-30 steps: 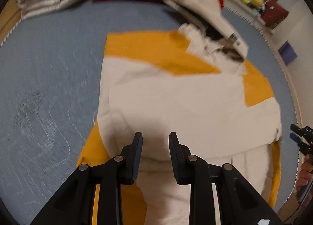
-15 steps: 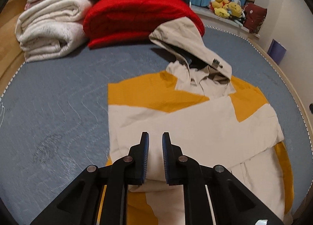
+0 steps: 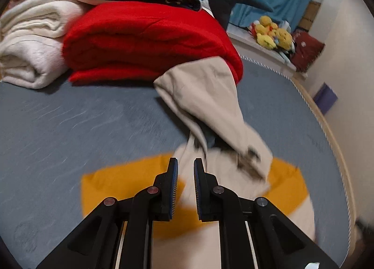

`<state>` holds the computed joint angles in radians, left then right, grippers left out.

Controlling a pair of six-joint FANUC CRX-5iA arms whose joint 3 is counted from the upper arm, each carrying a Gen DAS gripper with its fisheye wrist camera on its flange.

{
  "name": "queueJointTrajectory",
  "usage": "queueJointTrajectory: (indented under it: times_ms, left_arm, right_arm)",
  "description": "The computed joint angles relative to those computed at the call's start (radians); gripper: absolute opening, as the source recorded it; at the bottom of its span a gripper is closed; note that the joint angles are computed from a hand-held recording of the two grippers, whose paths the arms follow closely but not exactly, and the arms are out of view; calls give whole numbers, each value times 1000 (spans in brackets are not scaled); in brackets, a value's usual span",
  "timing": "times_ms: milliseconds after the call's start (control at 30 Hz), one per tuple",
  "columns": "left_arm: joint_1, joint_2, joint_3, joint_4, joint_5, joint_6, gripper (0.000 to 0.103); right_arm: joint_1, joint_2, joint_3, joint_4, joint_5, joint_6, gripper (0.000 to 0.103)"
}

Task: Fold large clothes
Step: 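Grasp the beige hood with the left tool and fold it onto the body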

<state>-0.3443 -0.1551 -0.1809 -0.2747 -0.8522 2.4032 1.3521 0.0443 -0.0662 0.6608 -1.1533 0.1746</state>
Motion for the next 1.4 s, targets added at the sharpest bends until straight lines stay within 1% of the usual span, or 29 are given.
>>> queueJointTrajectory:
  times_ms: [67, 133, 167, 200, 267, 300, 367, 533, 633, 667, 700, 733, 767, 800, 867, 900, 1000, 1067, 1100, 1167, 1200, 1233, 1300, 1333, 1367, 1400]
  left_arm:
    - [47, 57, 21, 44, 63, -16, 12]
    - [74, 115, 49, 59, 96, -7, 14]
    - [77, 134, 65, 50, 97, 7, 18]
    - [86, 164, 85, 43, 106, 28, 25]
    - [115, 195, 87, 78, 151, 37, 31]
    - [132, 212, 86, 101, 179, 47, 32]
    - [158, 236, 84, 136, 226, 66, 36]
    - [195, 299, 90, 209, 279, 81, 37]
    - [200, 322, 94, 243, 298, 51, 35]
    - [197, 332, 105, 246, 295, 30, 30]
    - [193, 339, 117, 243, 282, 13, 17]
    - [190, 347, 131, 243, 264, -6, 10]
    - [185, 354, 155, 233, 224, -20, 8]
    - [179, 346, 156, 222, 212, -15, 4]
    - [176, 303, 110, 248, 248, -41, 2]
    - [169, 269, 82, 267, 261, -72, 2]
    - [132, 157, 0, 321, 278, -151, 2]
    - [85, 87, -24, 311, 250, -148, 2]
    - [46, 45, -31, 295, 223, -133, 2]
    - [-54, -6, 11, 156, 136, -7, 2]
    - [-133, -37, 28, 65, 99, 83, 2]
    - [-206, -58, 32, 17, 79, 138, 2]
    - [-340, -38, 66, -51, 7, 226, 2]
    - [-392, -26, 62, -31, -15, 237, 2]
    - [-411, -16, 53, 7, -21, 220, 2]
    - [-439, 3, 38, 75, -38, 182, 2]
  right_arm:
    - [-4, 5, 2, 2, 10, 2, 4]
    - [-4, 12, 5, 4, 23, 13, 4]
    - [-6, 19, 11, 0, 26, 21, 6]
    - [-7, 24, 16, -6, 27, 23, 6]
    - [-17, 26, 21, -33, 56, 28, 7]
    - [-22, 30, 27, -46, 64, 32, 8]
    - [-26, 42, 37, -51, 60, 31, 12]
    - [-35, 66, 57, -77, 68, 58, 14]
    - [-36, 73, 64, -94, 78, 81, 14]
    - [-38, 73, 64, -103, 86, 86, 14]
    - [-39, 72, 63, -110, 91, 88, 14]
    - [-40, 72, 63, -114, 94, 89, 14]
    - [-41, 72, 63, -118, 97, 91, 14]
    - [-42, 72, 63, -120, 98, 91, 14]
    - [-44, 69, 63, -123, 102, 82, 14]
    - [-45, 65, 62, -125, 108, 78, 14]
    - [-48, 55, 59, -118, 128, 68, 14]
    - [-46, 44, 52, -106, 140, 51, 14]
    - [-45, 38, 49, -102, 147, 43, 14]
    - [-43, 25, 44, -95, 159, 24, 14]
    - [-40, 18, 41, -89, 167, 13, 14]
    - [-37, 12, 39, -83, 172, 2, 14]
    - [-30, 3, 37, -72, 178, -14, 14]
    - [-25, -2, 34, -62, 183, -24, 14]
    - [-18, -7, 30, -50, 186, -33, 14]
    - [-12, -12, 24, -40, 188, -41, 14]
